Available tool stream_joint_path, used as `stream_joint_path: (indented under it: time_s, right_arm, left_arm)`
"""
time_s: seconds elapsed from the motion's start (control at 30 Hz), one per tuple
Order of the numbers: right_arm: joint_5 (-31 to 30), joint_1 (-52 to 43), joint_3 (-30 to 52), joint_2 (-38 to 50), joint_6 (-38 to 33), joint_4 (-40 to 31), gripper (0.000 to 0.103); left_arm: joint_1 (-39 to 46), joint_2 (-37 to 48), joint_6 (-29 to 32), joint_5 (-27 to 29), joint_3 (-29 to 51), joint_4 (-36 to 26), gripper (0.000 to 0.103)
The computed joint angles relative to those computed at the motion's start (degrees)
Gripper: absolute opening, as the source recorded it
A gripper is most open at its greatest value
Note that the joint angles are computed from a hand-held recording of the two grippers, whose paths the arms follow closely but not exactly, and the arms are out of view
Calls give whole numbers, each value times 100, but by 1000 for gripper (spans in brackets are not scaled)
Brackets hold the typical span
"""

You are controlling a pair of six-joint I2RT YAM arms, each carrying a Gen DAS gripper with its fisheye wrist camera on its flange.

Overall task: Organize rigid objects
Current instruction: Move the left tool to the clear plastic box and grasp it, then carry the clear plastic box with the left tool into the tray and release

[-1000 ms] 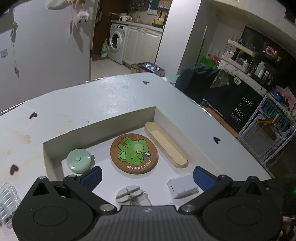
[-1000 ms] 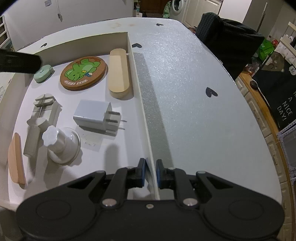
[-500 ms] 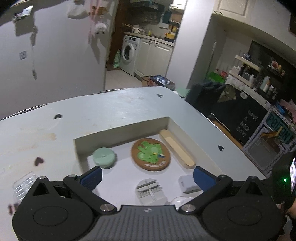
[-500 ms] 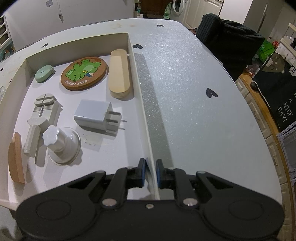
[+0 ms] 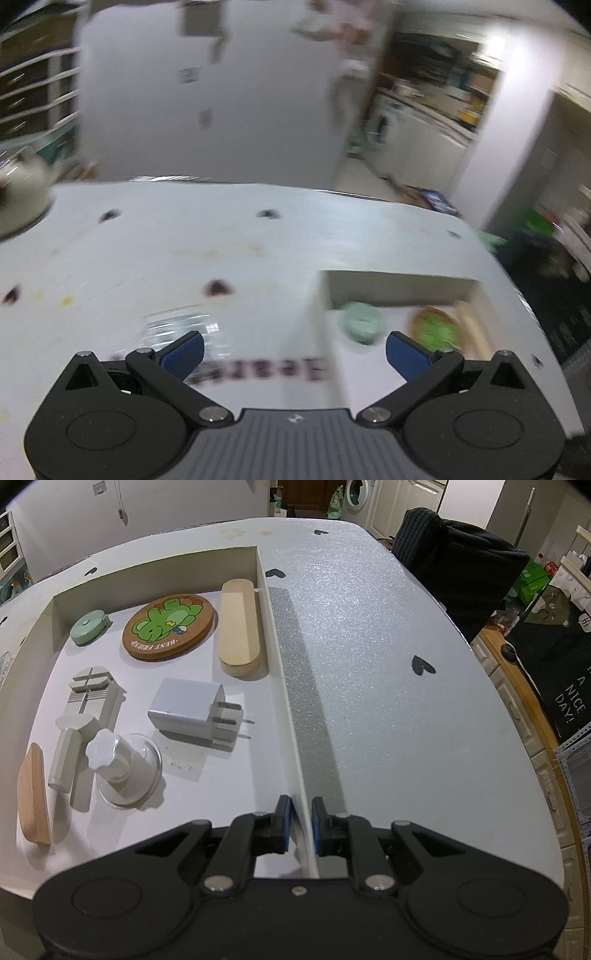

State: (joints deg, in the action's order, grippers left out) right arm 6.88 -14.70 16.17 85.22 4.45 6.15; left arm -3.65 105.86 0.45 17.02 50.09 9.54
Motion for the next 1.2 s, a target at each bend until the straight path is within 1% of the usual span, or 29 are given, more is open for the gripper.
stream_joint_path:
  time_s: [0.23,0.37,0.5,0.57,0.63,0.8,0.93,1.0,1.13,1.2]
  right_arm:
    - [-34,-32,-7,-2,-13,1,14]
    - [-39,-41,0,0,-4,-9,14]
    - [-48,-49,30,24,14,-41,14]
    - [-59,-61,46,32,5,-61,14]
    - [-65,-67,54,30,17,-75,14]
    - [-60,-64,74,48,66,-89,14]
    - [-62,-63,72,54,88,-83,14]
    - [-57,-59,72,58,96,-80,14]
    - [-59,-56,77,63,93,-82,14]
    - [-58,-60,76,59,91,-84,14]
  left_arm:
    - [353,833,-726,-620,715,-133,103]
    - [398,1287,-922,-836,1142,-242,103]
    - [323,1726,-1073,-1167,1491,-237,103]
    - [281,1916,-1205,-1208,1656,-318,103]
    - [233,2054,-1220,-1247,1803,-411,103]
    - [48,2312,-1068,-1602,2033,-476,103]
    - [-19,2448,-892,-1905,2038,-299,102]
    - [-18,2467,-802,-1975,2004,-198,99]
    - [-20,2378,-546,-2070,1792,119,76]
    - [0,2371,-450,-1998,1774,137,76]
